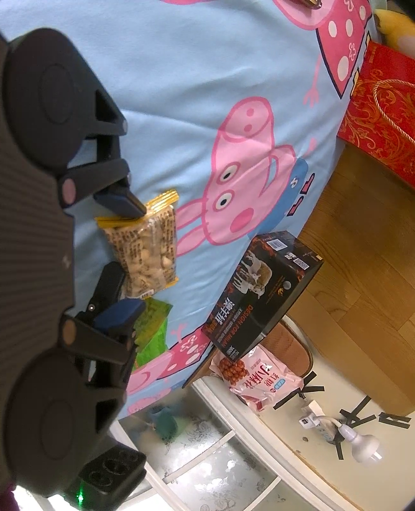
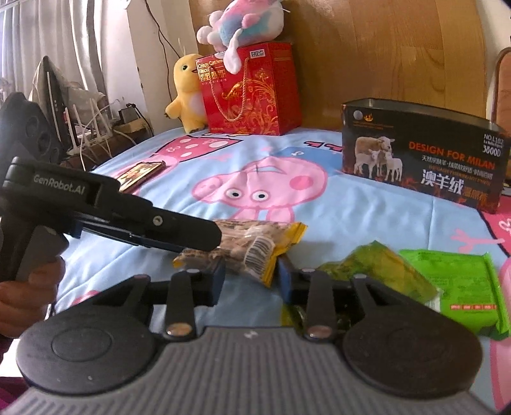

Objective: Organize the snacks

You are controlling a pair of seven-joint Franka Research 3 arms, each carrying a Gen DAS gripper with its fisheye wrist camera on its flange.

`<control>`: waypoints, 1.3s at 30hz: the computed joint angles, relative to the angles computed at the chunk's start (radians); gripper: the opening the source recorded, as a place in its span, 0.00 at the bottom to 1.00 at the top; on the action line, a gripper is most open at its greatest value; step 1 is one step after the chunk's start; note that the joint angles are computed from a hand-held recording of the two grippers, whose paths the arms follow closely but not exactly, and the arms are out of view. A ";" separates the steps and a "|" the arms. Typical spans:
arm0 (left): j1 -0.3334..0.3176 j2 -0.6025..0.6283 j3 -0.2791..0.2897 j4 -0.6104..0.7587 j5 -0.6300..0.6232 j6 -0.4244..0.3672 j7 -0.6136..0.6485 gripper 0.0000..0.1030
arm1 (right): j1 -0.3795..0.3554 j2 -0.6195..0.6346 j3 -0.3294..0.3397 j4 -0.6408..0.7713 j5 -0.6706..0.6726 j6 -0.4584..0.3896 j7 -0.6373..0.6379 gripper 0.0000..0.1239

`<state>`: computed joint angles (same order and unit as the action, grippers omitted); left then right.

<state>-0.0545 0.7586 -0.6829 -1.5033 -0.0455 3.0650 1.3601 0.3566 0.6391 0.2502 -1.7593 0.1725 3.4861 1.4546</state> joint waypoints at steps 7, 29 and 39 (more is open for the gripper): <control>0.001 0.003 -0.002 0.004 0.004 -0.002 0.004 0.57 | 0.007 -0.002 -0.008 0.000 0.005 0.000 -0.005 0.30; 0.023 0.026 -0.041 0.003 0.018 0.018 0.033 0.67 | 0.011 -0.002 -0.012 0.000 0.009 -0.002 -0.015 0.31; 0.038 0.039 -0.066 0.010 0.020 0.010 0.046 0.74 | 0.011 -0.002 -0.011 0.000 0.009 -0.001 -0.016 0.31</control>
